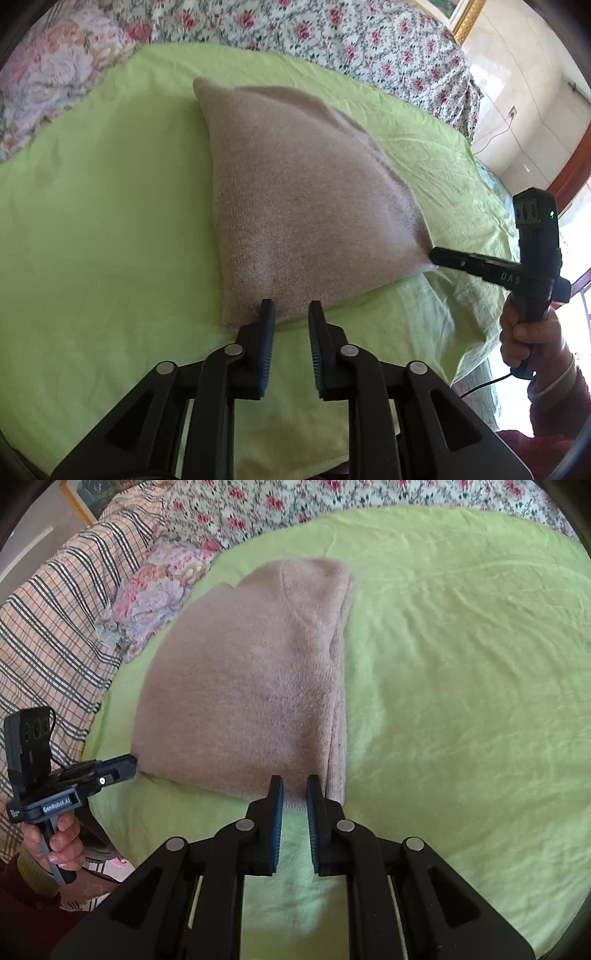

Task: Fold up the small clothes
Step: 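Pull both grippers back from the folded sweater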

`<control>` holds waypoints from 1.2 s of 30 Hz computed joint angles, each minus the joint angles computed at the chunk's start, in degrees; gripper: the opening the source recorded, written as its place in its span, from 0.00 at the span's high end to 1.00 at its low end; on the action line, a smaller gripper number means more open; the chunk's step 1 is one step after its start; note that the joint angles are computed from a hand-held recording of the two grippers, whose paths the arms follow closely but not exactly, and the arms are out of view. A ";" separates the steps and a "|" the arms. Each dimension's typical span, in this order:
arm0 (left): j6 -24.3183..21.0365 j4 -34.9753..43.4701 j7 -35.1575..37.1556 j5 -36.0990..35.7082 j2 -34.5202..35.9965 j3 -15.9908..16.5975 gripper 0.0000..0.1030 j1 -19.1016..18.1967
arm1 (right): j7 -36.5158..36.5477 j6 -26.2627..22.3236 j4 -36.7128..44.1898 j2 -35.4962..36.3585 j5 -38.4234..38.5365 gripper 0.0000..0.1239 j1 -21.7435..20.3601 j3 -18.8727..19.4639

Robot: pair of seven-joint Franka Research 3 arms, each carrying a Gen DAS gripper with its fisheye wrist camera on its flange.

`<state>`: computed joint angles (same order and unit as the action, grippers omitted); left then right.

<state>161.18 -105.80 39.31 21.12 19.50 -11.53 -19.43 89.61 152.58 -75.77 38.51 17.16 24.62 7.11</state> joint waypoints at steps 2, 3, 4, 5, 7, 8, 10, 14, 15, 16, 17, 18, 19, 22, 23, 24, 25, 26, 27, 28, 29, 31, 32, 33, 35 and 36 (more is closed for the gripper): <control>-1.28 -0.04 -2.08 1.77 -1.10 1.20 0.64 -1.20 | 0.95 1.33 -0.29 -0.58 -0.09 0.86 0.24 -0.56; -2.32 0.19 -3.85 3.26 -1.55 1.99 0.59 -1.96 | 1.37 2.16 -0.41 -0.89 0.13 0.83 0.16 -0.59; -3.04 0.31 -5.95 4.97 -1.94 2.64 0.59 -2.74 | 1.61 2.75 -0.35 -1.03 0.34 0.79 0.07 -0.48; -4.13 0.65 -7.80 6.66 -2.43 3.16 0.57 -3.28 | 1.86 3.17 -0.53 -1.26 0.40 0.77 0.10 -0.46; -7.74 2.01 -11.13 10.29 -2.91 3.77 0.50 -4.36 | 1.99 3.75 -0.97 -1.84 0.48 0.66 0.22 -0.17; -9.32 2.69 -12.25 11.88 -2.95 3.74 0.42 -4.58 | 1.34 4.04 -1.51 -2.28 0.69 0.64 0.09 0.37; -13.30 4.30 -14.15 14.98 -2.92 3.45 0.32 -5.27 | 1.01 4.55 -3.16 -3.53 0.11 0.52 0.77 0.18; -19.51 6.07 -15.58 18.16 -2.75 2.03 0.19 -5.81 | 0.76 6.61 -7.69 -6.20 -2.16 0.39 2.45 -0.95; -20.26 6.03 -15.47 18.09 -2.83 1.59 0.17 -5.72 | 0.78 6.60 -8.16 -6.44 -2.73 0.37 2.64 -1.24; -20.87 6.18 -15.09 17.85 -2.70 1.23 0.17 -5.52 | 1.30 6.78 -9.18 -7.01 -3.39 0.36 3.06 -1.76; -21.62 6.19 -15.24 17.95 -2.70 1.02 0.17 -5.59 | 1.71 6.93 -10.15 -7.51 -3.74 0.36 3.22 -1.97; -21.93 6.08 -15.39 18.14 -2.76 0.87 0.17 -5.59 | 1.75 7.14 -10.87 -7.85 -3.64 0.36 2.99 -1.74; -22.86 6.30 -15.41 18.20 -2.65 0.71 0.17 -5.70 | 1.71 7.22 -11.31 -8.04 -3.37 0.36 2.68 -1.42; -25.63 7.25 -15.91 19.01 -2.09 0.62 0.16 -6.18 | 2.38 7.19 -11.42 -7.97 -2.82 0.36 2.24 -1.14; -26.79 7.87 -15.87 19.27 -1.81 0.60 0.16 -6.36 | 2.77 7.29 -11.16 -7.76 -2.81 0.36 2.24 -1.26; -27.91 8.52 -15.81 19.69 -1.52 0.62 0.16 -6.60 | 3.09 7.50 -11.11 -7.71 -2.90 0.36 2.33 -1.36; -28.58 8.84 -15.66 20.05 -1.40 0.65 0.15 -6.68 | 3.17 7.70 -10.83 -7.50 -2.86 0.36 2.26 -1.28; -30.18 9.71 -15.67 20.61 -0.98 0.71 0.14 -7.08 | 3.16 7.80 -10.32 -7.13 -2.83 0.36 2.18 -1.18; -30.91 10.19 -15.54 20.87 -0.71 0.73 0.14 -7.18 | 3.28 7.95 -10.19 -7.01 -2.90 0.35 2.26 -1.20; -31.73 10.72 -15.53 21.09 -0.41 0.76 0.14 -7.33 | 3.49 7.88 -9.63 -6.61 -3.01 0.35 2.35 -1.29; -32.33 11.20 -15.66 21.18 -0.11 0.80 0.14 -7.41 | 3.96 7.70 -8.97 -6.14 -3.15 0.35 2.55 -1.47; -32.78 12.00 -16.02 20.88 0.49 0.85 0.13 -7.35 | 4.57 6.95 -7.21 -4.94 -2.68 0.35 2.34 -1.14; -32.81 12.33 -16.04 20.64 0.77 0.88 0.13 -7.26 | 4.59 6.53 -6.37 -4.41 -2.41 0.35 2.12 -0.90; -32.87 12.55 -15.98 20.48 0.96 0.94 0.13 -7.17 | 4.65 6.12 -5.51 -3.89 -2.22 0.35 2.00 -0.76; -33.43 13.59 -15.68 20.08 1.65 1.04 0.13 -7.14 | 4.91 5.51 -3.75 -2.86 -2.35 0.35 2.15 -0.88; -33.69 14.20 -15.26 19.78 2.05 1.07 0.13 -7.07 | 4.70 5.34 -3.22 -2.56 -2.32 0.35 2.07 -0.76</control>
